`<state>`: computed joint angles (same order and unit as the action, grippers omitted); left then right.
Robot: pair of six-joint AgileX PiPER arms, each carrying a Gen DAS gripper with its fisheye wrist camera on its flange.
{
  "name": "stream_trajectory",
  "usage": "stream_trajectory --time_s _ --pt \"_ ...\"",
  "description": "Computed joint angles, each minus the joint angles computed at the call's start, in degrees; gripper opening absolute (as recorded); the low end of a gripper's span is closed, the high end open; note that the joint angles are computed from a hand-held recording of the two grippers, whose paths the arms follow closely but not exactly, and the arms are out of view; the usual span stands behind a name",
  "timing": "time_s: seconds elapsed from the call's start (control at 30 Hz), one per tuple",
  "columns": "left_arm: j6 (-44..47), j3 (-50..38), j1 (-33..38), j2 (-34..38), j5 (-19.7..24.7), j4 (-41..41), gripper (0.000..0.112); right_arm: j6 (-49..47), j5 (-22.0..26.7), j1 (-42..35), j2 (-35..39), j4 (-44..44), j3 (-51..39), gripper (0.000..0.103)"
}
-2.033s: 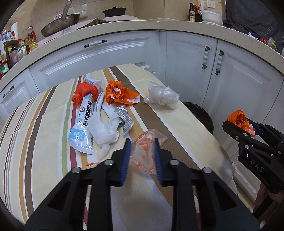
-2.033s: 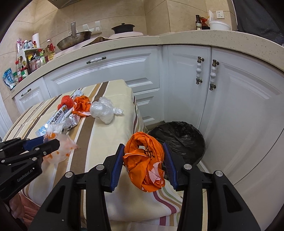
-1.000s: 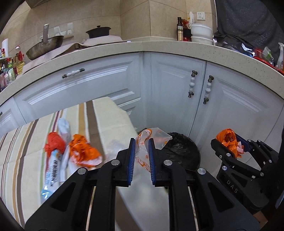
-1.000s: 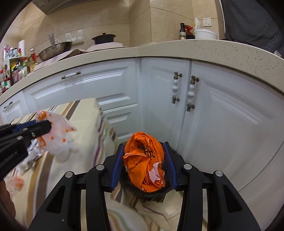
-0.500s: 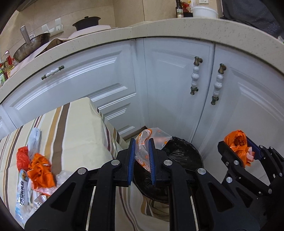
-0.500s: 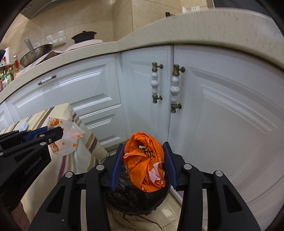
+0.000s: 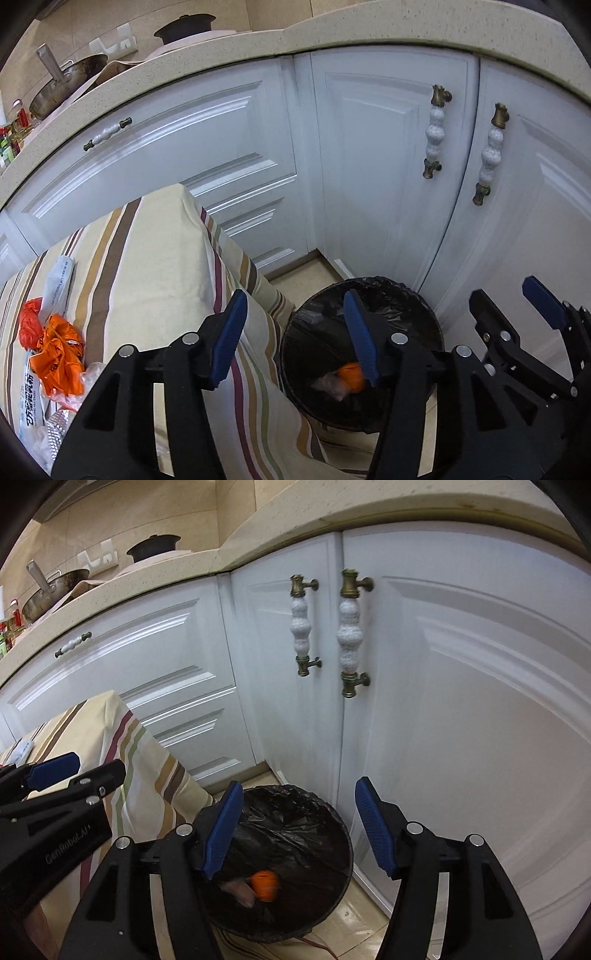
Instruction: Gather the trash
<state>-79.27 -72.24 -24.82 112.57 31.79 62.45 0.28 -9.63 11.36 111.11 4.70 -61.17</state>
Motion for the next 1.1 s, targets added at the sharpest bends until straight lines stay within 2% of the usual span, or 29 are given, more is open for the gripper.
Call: stream_trajectory --time_s 0.17,0.4,0.63,0.8,0.97,1.1 --pt "-1.5 3.9 -0.7 -4.9 -0.7 0.7 0.055 -0.8 -0.9 0.0 -4.9 1.6 4.3 0.062" --pt "-3.9 14.4 -0.7 -16.7 -1.7 2.1 0.058 -6.9 -1.7 3.3 -13.2 9.4 11.9 0.063" --pt "-5.1 26.5 0.7 -29.7 -1.2 2.4 0.058 -21.8 -2.2 10.7 -20.5 26.6 17.5 0.063" --pt "-1.8 34.2 3.8 -38.8 -1.4 0.0 0.058 -34.2 -4.0 17.1 -23.5 40.9 20.2 0.063" --pt "4.0 40.6 8.4 -47.0 -2.1 -3.7 0.058 -42.2 -6.7 23.9 -25.2 51.0 22.6 0.063" --pt "11.8 44.9 14.8 -53.1 -3.8 -9.0 0.058 -47.1 -8.8 29.2 -25.8 57.4 23.7 0.063"
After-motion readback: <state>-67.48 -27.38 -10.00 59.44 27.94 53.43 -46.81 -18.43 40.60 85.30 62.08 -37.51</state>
